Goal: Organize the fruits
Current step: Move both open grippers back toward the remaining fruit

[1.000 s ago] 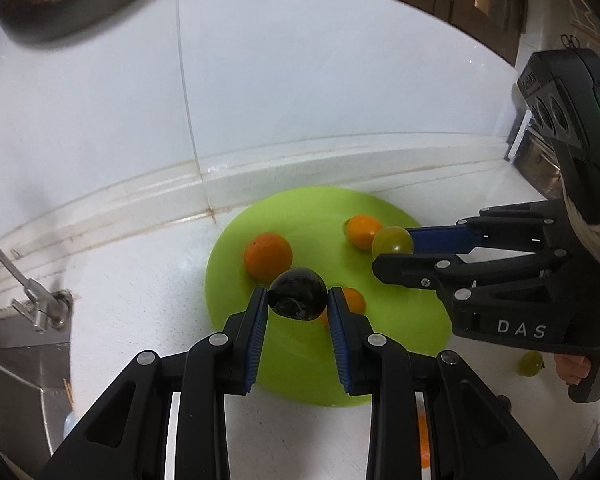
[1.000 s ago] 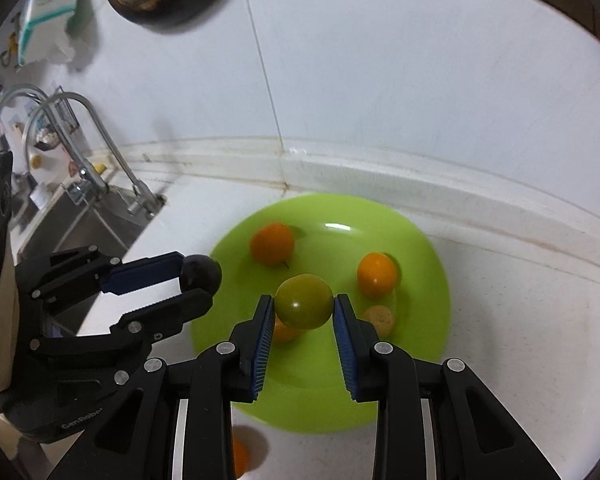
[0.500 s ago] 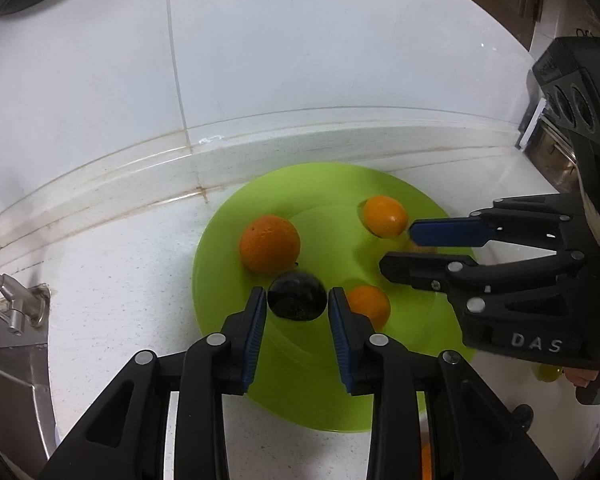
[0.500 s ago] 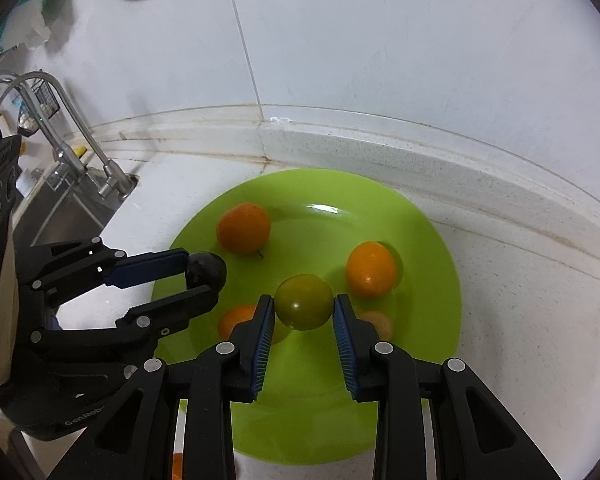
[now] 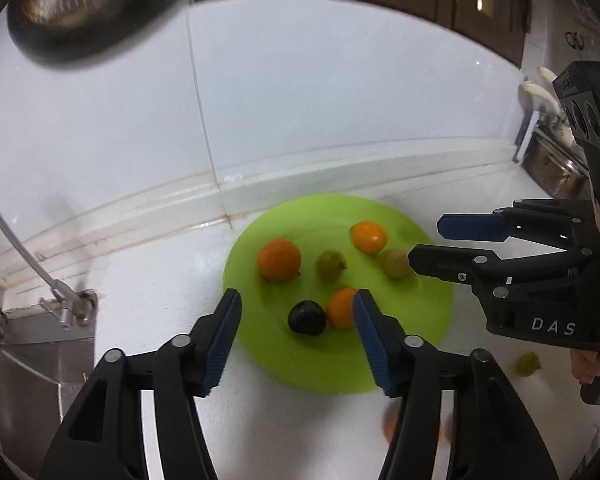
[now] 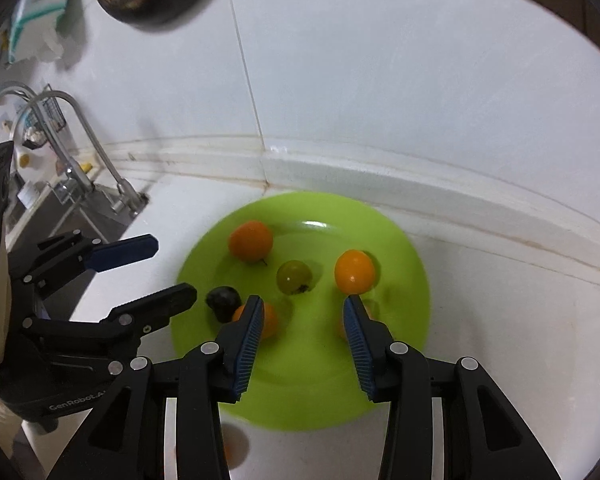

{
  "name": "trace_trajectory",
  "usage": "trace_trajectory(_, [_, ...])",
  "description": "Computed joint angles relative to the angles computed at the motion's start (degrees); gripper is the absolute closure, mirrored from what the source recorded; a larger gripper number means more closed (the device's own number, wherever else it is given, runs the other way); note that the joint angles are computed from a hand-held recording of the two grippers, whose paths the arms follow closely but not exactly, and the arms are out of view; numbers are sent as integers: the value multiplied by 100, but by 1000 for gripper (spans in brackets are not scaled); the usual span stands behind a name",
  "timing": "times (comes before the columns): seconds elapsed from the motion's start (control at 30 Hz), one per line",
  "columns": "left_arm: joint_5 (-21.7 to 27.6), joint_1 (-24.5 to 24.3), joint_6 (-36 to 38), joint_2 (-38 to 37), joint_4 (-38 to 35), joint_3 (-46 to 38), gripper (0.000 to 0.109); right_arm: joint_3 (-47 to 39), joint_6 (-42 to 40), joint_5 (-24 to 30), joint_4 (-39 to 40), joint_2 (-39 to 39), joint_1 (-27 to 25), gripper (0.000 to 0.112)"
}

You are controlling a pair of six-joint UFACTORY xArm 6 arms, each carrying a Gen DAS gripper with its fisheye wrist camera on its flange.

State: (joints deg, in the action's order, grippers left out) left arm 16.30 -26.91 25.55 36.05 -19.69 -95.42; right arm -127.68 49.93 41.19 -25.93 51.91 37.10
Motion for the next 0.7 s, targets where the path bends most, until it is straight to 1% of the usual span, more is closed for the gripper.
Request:
trace_trajectory(0.07, [-227,-38,-82,-276,68,353,45,377,234,-101,-275,-289,55,70])
trace_trajectory(0.17, [-478,-123,56,-688,-169,857,41,1010,757,-216,-866,-792,158,70])
trace_trajectory(0.23, [-584,-175,77,-893,-245,1103,41,1443,1181,-246,-1311,-1138,226,63])
trace_trajectory(0.3, [-715,-245,212,-1126,-396,1402,40,1737,1559,-215,-1695,-1384,298,62])
trace_trajectory(0.33, [-770,-267,201,-1208,-400,1506,38,1877,1662,-216,-1821,-1504,323,62])
trace_trajectory(0.4, [-942,-353,351,-1448,-629,1816,34,2180,2017,-131,-2189,-1759,417,62])
trace_trajectory(0.47, [-1114,-422,536,-1625,-820,2069,33,2434,2282,-53,-2463,-1975,507,62])
trace_trajectory(0.53, [-1322,-474,484,-1806,-834,2346,30,2691,2574,-28,-2712,-2173,595,62])
trace_trajectory(0.6, [-1457,-590,977,-1979,-1434,2548,26,2908,2804,-8,-2884,-2334,675,62])
trace_trajectory(0.67, [-1612,-675,1045,-2122,-1547,2767,26,3147,3062,6,-3045,-2498,755,62])
trace_trajectory(0.7, [-1635,-722,1194,-2184,-1732,2841,26,3273,3167,-21,-3105,-2574,779,62])
